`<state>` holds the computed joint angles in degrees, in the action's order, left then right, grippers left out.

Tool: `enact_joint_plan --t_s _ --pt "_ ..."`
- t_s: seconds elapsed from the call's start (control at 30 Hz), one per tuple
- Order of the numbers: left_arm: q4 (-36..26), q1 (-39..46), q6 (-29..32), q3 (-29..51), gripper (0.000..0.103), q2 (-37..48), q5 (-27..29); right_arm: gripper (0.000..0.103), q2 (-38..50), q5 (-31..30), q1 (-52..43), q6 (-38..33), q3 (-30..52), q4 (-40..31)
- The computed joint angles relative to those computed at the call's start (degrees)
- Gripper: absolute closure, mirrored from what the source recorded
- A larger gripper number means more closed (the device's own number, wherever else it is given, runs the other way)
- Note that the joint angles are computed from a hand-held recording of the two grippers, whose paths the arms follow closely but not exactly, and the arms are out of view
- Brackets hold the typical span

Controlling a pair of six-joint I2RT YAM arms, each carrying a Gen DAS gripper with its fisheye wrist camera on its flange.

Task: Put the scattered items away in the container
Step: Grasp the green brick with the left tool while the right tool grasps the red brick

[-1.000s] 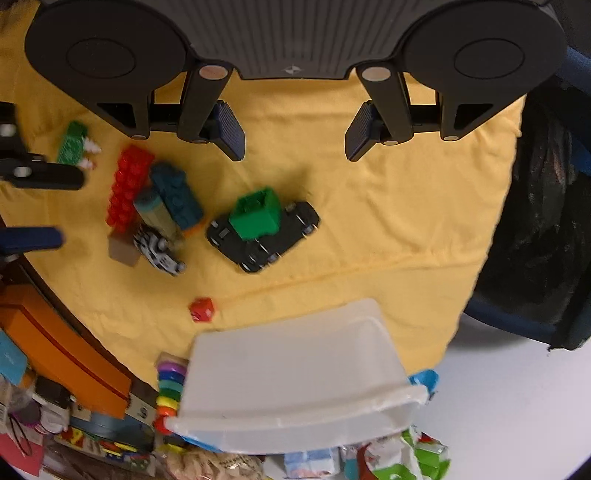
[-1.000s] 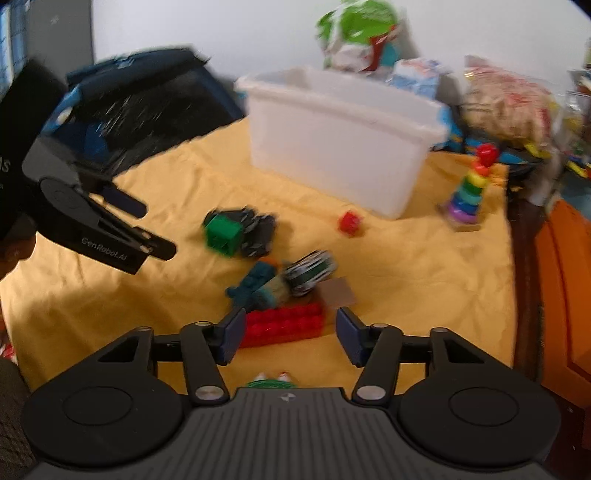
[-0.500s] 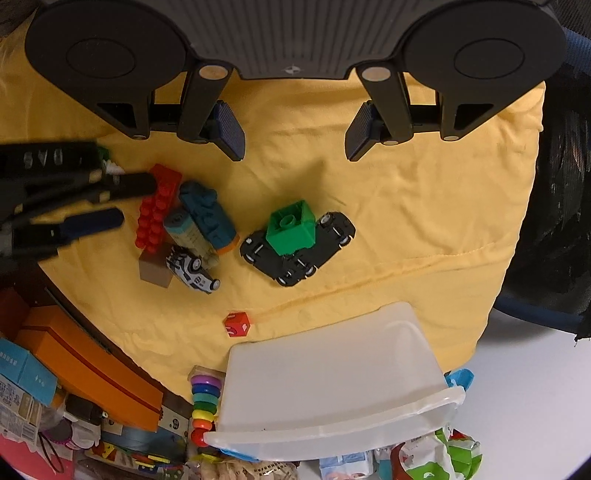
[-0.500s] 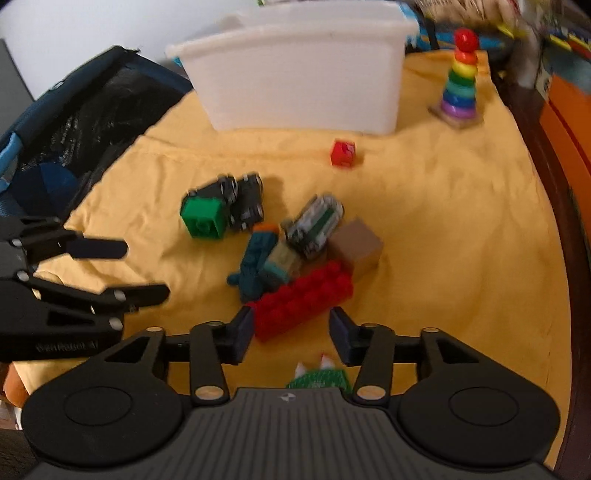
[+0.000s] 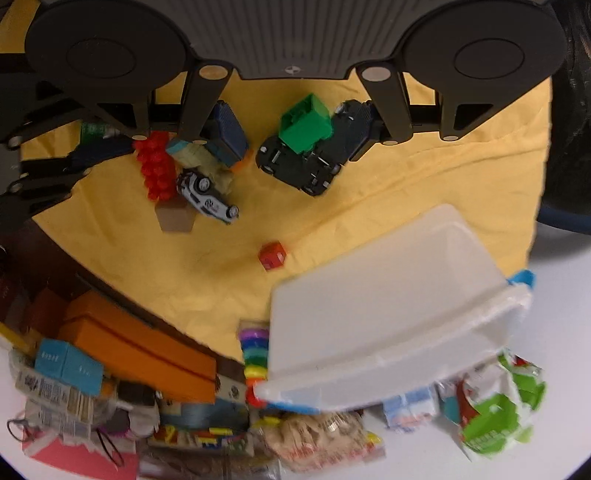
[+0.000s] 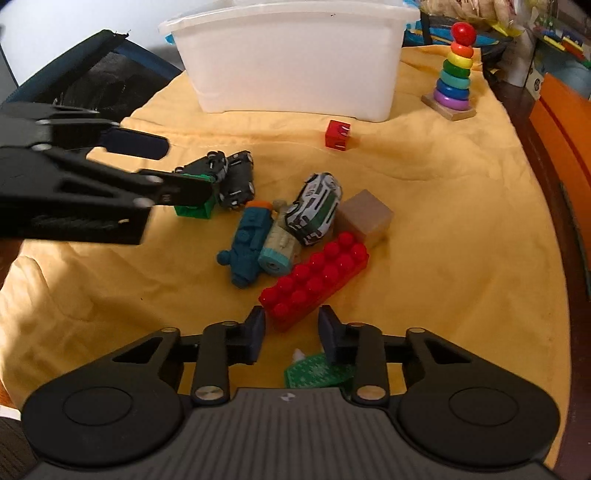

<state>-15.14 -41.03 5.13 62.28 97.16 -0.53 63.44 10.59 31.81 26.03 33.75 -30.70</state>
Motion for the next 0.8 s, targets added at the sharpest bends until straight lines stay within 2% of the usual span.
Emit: enact_joint_plan --t_s 0.1,0.17,0.33,0.5,0.6,0.67,0.73,0.8 --pt "-1.61 0.45 0.74 -0.17 0.04 0.55 4.27 0.07 -0.98 2.39 0.98 -0.15 -0.05 -1.44" --pt "-0.47 -0.85 1.91 -2.88 0.04 -1.28 3.5 0.07 -1.67 3.47 0.98 -0.11 -0.22 -2.28" --pt "-1.8 -2.06 1.29 -7.45 0.04 -5.68 7.39 0.069 -3.28 3.44 -0.1 -0.06 -0.82 -2.94" --pt "2.76 -2.97 2.11 -10.17 0.04 -9.3 1.74 0.068 -3.83 3.77 0.28 -0.5 -0.86 -2.72" --pt "4.25 -2.95 4.21 -6.33 0.04 -5.27 -2.48 0.068 -3.76 3.76 0.57 -0.78 -0.83 -2.52" --pt "3.54 -2.25 4.51 -2.9 0.04 -1.08 -2.68 0.068 -4.01 3.8 0.82 -0.99 -0.89 -2.57" --pt "0.26 -1.94 3.98 0.07 0.04 1.94 -1.94 0.068 -4.52 4.12 1.04 -0.96 -0.95 -2.89" --pt "1.09 -2.51 4.56 -2.03 0.04 0.44 -1.01 0.066 -5.73 4.57 0.94 -0.73 -1.28 -3.38"
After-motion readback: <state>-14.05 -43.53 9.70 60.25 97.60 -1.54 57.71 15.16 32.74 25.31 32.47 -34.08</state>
